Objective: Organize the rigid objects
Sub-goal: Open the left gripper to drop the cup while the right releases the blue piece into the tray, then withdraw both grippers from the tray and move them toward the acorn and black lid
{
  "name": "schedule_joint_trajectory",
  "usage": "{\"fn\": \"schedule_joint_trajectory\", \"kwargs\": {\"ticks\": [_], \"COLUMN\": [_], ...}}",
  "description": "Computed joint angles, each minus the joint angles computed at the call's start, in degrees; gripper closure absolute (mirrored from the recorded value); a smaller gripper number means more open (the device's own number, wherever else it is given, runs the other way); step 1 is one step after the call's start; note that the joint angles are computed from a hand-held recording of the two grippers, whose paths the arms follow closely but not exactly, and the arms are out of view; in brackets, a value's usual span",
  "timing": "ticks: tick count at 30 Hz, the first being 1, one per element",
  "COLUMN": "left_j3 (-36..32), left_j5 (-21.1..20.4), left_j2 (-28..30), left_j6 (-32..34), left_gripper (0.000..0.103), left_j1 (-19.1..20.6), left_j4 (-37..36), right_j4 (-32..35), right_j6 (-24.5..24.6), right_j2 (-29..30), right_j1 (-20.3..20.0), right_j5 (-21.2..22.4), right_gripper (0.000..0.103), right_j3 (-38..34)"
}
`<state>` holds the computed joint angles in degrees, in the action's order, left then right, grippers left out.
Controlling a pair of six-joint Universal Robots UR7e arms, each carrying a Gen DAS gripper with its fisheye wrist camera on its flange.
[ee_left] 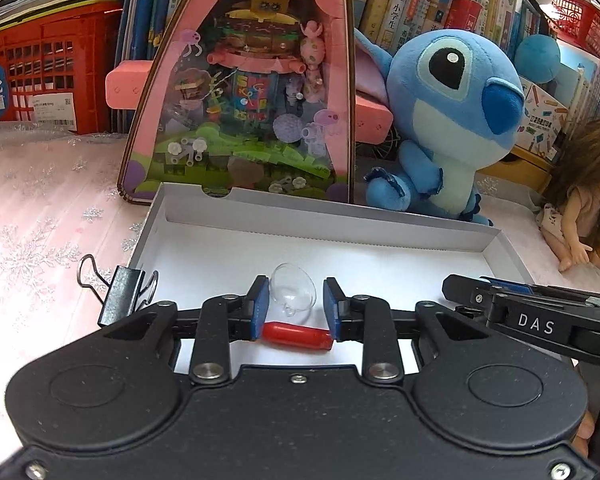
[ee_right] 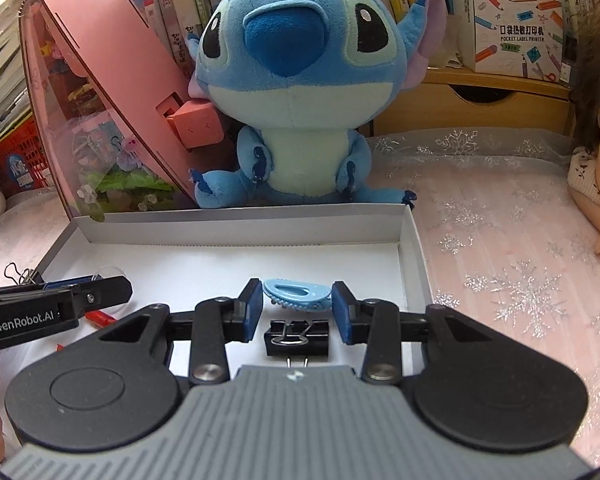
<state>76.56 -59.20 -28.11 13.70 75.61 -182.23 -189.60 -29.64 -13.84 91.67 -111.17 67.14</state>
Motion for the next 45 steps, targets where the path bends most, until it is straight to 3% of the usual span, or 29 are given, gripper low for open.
{"fn": "schedule_joint_trajectory", "kwargs": {"ticks": [2,4,18,22,33,45], "left_j3": [0.2,0.6,10.7,16.7,30.7,41.3], "left_j5": [-0.2,-0.7,-0.6,0.0,1.7,3.0], "left_j2": [-0.3,-0.8,-5.9,-7.7,-12.8,-15.0], "left_j6": [-0.4,-1.0,2.6,3.3,4.4,3.7], "left_gripper": [0.069,0.067,0.044,0.029,0.026,0.023], "left_j1": [-0.1,-0.1,-2.6,-3.4,-6.1,-8.6], "left_j4": [0.5,0.9,-7.5,-13.8,-21.0,-27.1], "right_j4": [-0.3,-0.5,-9.2,-12.4,-23.0,-27.6], "right_j6": [0.7,1.1,-3.1,-4.5,-7.7,-5.5], "right_j2": [-0.1,-0.4,-4.4,-6.5,-11.3,-14.8], "right_j1": [-0.1,0.0,1.6,1.7,0.7,-1.9], "right_j5": [0.4,0.7,2.4,3.8,9.5,15.0], "right_gripper": [0.055,0.044,0.034,0.029,0.019,0.016], "right_j3": [0.3,0.7,10.1,14.7,28.3,38.8]}}
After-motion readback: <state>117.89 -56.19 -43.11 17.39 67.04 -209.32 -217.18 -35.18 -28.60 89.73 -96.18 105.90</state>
